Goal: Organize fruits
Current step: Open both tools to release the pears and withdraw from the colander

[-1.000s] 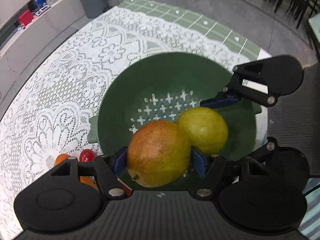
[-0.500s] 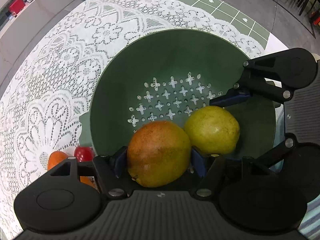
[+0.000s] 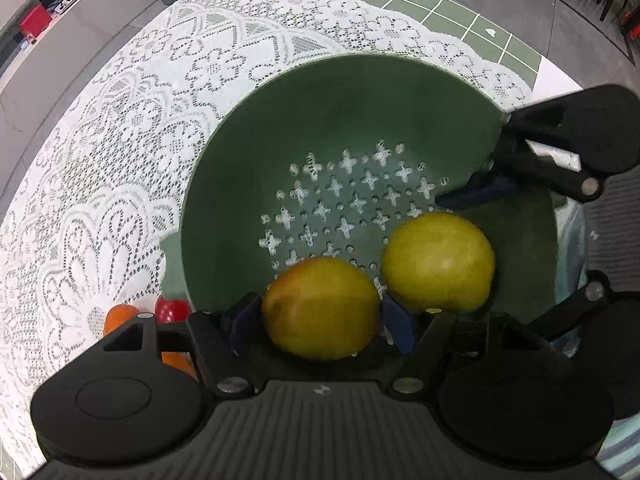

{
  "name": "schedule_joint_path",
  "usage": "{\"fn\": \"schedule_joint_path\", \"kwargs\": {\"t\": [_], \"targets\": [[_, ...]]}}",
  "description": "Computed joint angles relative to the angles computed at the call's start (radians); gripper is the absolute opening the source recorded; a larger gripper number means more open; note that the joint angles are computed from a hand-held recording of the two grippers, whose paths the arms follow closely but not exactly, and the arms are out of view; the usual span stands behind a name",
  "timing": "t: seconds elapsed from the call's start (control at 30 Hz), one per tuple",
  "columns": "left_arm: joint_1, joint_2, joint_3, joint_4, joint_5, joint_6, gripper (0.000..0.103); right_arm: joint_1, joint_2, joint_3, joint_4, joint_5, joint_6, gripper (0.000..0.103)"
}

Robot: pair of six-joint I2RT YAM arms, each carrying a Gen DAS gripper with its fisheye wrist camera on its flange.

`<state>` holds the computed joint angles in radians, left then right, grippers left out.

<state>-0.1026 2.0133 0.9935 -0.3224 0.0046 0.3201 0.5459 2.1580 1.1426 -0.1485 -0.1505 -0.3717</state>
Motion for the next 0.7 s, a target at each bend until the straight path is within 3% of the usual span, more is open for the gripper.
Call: {"fn": "schedule_joint_path", "kwargs": {"t": [0.07, 0.33, 0.57, 0.7], "targets": [[0.001, -0.025, -0.008, 0.000, 0.002, -0.005, 0.082, -0.007, -0.029, -0.023, 0.006, 0.000, -0.003, 0.082], [0.027, -0.241, -0.161, 0.070, 0.046, -0.010, 0.083, 0.008, -0.175, -0.156, 0.075, 0.033, 0.048, 0.082], [0.102, -0.562, -0.412, 0.202, 0.059, -0.052, 0.083, 0.055, -0.333, -0.365, 0.322, 0.038, 0.263, 0.083], [0.187, -0.741, -0.531, 0.238, 0.090, -0.082, 0.083, 0.149, -0.377, -0.473, 0.509, 0.109, 0.383, 0.083]]}}
